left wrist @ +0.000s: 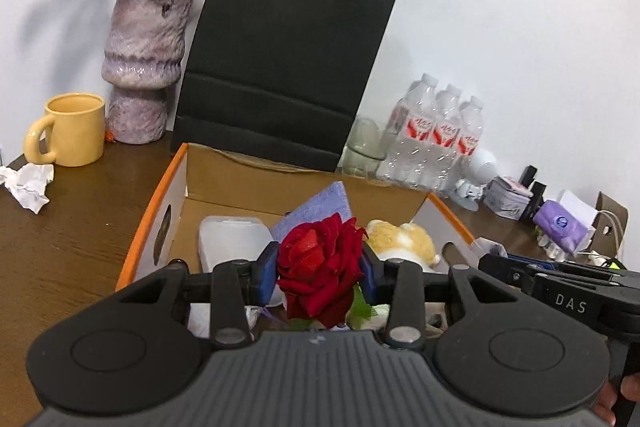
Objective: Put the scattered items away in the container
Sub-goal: 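Carry the rose and clear packet over the box and open both grippers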
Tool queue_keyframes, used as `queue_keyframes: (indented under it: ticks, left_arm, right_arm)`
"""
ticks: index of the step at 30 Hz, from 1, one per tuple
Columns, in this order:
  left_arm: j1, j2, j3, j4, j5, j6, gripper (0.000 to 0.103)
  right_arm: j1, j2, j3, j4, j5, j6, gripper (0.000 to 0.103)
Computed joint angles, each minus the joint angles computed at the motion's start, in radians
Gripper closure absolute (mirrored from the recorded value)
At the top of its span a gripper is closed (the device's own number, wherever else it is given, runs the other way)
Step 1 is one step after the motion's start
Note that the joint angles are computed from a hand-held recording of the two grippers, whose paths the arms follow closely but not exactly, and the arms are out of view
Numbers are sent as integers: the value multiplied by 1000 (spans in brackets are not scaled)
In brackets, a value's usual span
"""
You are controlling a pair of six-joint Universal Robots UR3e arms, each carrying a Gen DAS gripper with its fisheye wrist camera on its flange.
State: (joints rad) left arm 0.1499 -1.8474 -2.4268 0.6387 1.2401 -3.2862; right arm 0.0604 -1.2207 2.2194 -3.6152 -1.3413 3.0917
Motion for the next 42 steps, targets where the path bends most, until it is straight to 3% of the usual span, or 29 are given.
queue_keyframes:
  ticks: [5, 6, 7, 8, 9, 10, 11, 15, 32, 42]
  left_arm:
    - [-21, -73, 89, -39, 54, 11, 61]
    - [-31, -83, 105, -53, 75, 8, 53]
    - [-37, -90, 115, -63, 90, 5, 33]
    - [-38, -95, 118, -65, 98, 1, 21]
    - [-42, -98, 119, -60, 112, -8, 2]
    - [-51, -101, 120, -53, 135, -15, 0]
    - [-61, -99, 125, -59, 161, -15, 0]
    - [-90, -93, 136, -82, 226, -1, 0]
    - [-111, -91, 137, -99, 239, 33, 0]
    - [-112, -55, 58, -35, 253, 26, 0]
  right_arm:
    - [8, 89, -112, 63, -33, 0, 84]
    - [6, 98, -131, 88, -34, -2, 80]
    - [8, 106, -146, 107, -38, -3, 71]
    - [7, 112, -154, 115, -37, -1, 60]
    - [6, 117, -157, 116, -35, 1, 35]
    - [4, 118, -158, 118, -32, 0, 13]
    - [1, 118, -155, 115, -25, -3, 10]
    - [-9, 102, -139, 115, -1, -1, 8]
    - [-2, 95, -136, 126, -12, 0, 8]
    - [22, 82, -81, 73, -32, 0, 8]
